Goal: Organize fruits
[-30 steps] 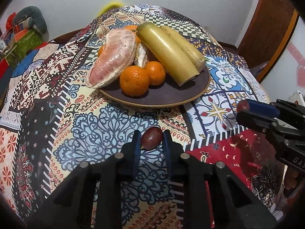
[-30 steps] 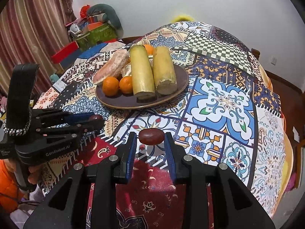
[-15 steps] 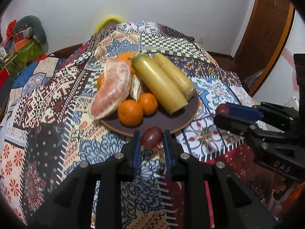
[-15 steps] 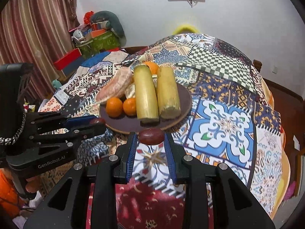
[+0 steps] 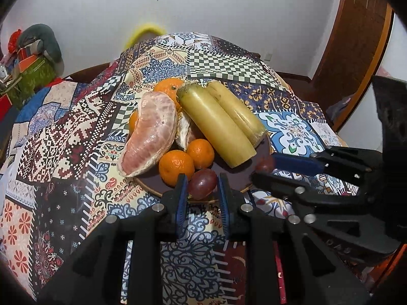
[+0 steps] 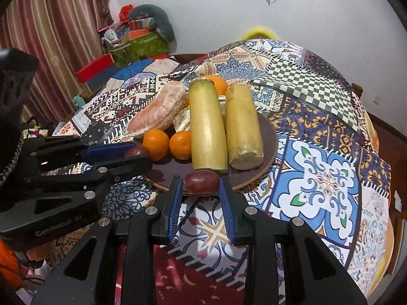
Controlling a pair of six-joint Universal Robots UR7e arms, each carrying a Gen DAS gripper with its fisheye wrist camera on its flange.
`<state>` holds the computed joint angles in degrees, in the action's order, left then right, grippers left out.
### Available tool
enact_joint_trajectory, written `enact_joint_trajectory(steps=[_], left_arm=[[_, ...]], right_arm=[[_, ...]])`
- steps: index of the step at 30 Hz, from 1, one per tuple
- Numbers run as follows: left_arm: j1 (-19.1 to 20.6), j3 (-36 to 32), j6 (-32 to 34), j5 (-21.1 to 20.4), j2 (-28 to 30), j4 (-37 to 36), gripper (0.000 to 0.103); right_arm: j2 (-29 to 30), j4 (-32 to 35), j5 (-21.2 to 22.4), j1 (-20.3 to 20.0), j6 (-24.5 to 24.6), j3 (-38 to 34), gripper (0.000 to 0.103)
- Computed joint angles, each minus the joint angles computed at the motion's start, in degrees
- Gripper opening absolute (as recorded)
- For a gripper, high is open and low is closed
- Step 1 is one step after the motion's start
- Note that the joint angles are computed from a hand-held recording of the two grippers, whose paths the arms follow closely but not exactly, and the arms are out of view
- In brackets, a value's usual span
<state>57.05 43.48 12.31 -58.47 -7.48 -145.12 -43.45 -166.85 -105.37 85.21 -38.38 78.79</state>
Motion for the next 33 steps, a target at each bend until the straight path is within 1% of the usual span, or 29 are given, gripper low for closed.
enact_joint_trajectory(steps=[7,8,9,11,14,18,24,28,33], left_arm=[[0.14,-0.47,0.23,0.16,0.30,0.09,0.024],[0.18,-0.45,0.16,0.09,0.26,0.07,0.024],[0.18,-0.27,0.14,0.08,0.19,-0.11,0.025],[0.14,0.09,0.20,0.33,0.00,-0.56,0.025],[0.03,1.08,0.19,0.47,-0.63,-1.46,0.025],[-0.41,3.44,0.25,1.10,-2.00,-3.93,0.025],[-2.23,10.43,1.11,2.05,-6.22,-11.19,0.025],[-4.40,16.70,3.59,3.30,-9.68,-20.58,0.025],[-7.27,23.47,6.43,3.71,-13.92,-31.98,0.025]], right_arm=[[0.54,0.68,-0.64,-0.07,-0.08,-0.84,0.028],[0.57,0.62,-0.68,-0.10,0.07,-0.90,0.030],[0.59,0.74,-0.64,-0.15,0.28,-1.03,0.035],[0.69,1.10,-0.34,-0.32,0.89,-1.44,0.039],[0.24,0.54,-0.31,-0.34,1.10,-0.91,0.039],[-1.32,-1.86,0.04,-0.09,1.46,1.08,0.040],[-6.13,-9.94,2.31,1.28,1.26,6.75,0.040],[-9.61,-16.48,4.68,2.64,1.00,10.87,0.040],[-13.59,-26.15,7.52,5.01,-0.28,16.68,0.040]])
